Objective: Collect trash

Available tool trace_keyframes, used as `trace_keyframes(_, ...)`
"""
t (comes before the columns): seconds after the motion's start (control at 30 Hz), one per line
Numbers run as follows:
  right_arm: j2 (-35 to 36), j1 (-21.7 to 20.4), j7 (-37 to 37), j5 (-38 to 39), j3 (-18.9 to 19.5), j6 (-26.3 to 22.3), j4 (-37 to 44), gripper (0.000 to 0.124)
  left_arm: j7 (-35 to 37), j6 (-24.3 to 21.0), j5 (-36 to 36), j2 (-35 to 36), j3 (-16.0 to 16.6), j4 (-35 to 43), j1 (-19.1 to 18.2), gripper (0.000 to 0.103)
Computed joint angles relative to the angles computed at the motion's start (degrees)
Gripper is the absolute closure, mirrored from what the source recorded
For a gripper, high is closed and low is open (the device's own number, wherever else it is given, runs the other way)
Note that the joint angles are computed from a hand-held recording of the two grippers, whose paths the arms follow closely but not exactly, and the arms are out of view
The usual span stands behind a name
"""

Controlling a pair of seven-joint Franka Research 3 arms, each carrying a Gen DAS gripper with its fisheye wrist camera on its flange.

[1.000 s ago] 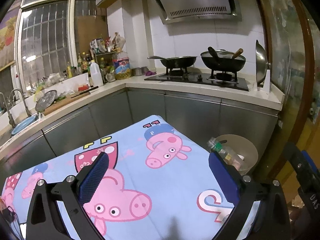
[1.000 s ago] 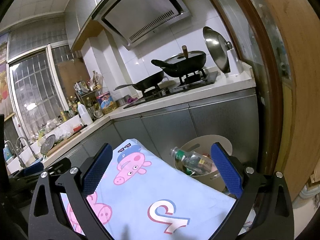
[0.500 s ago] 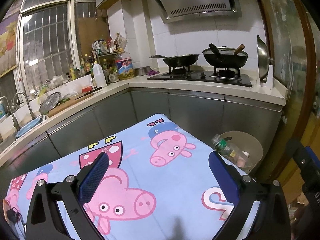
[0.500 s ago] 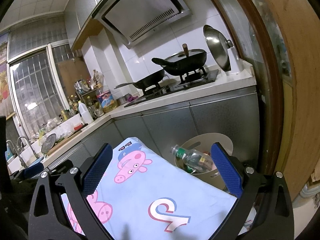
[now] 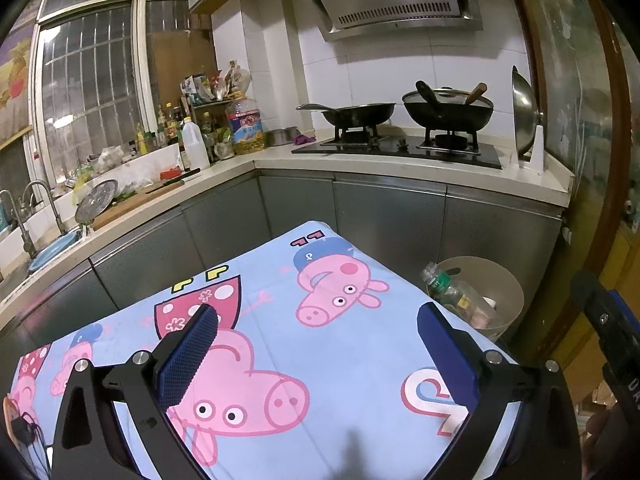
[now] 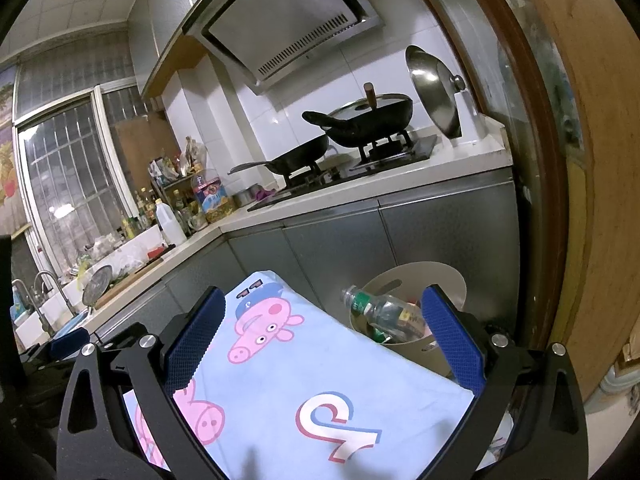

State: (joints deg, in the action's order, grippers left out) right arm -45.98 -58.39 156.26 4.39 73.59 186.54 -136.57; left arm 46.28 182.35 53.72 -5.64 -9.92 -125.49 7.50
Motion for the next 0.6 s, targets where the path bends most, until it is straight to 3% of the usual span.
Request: trace_keyframes(0.6,-0.04,-0.15,0.45,-0.24,0.24,-0.01,0.11,0.026,-0.5,-0.09,0.57,0.02,0.11,0.06,-0.15,0.004)
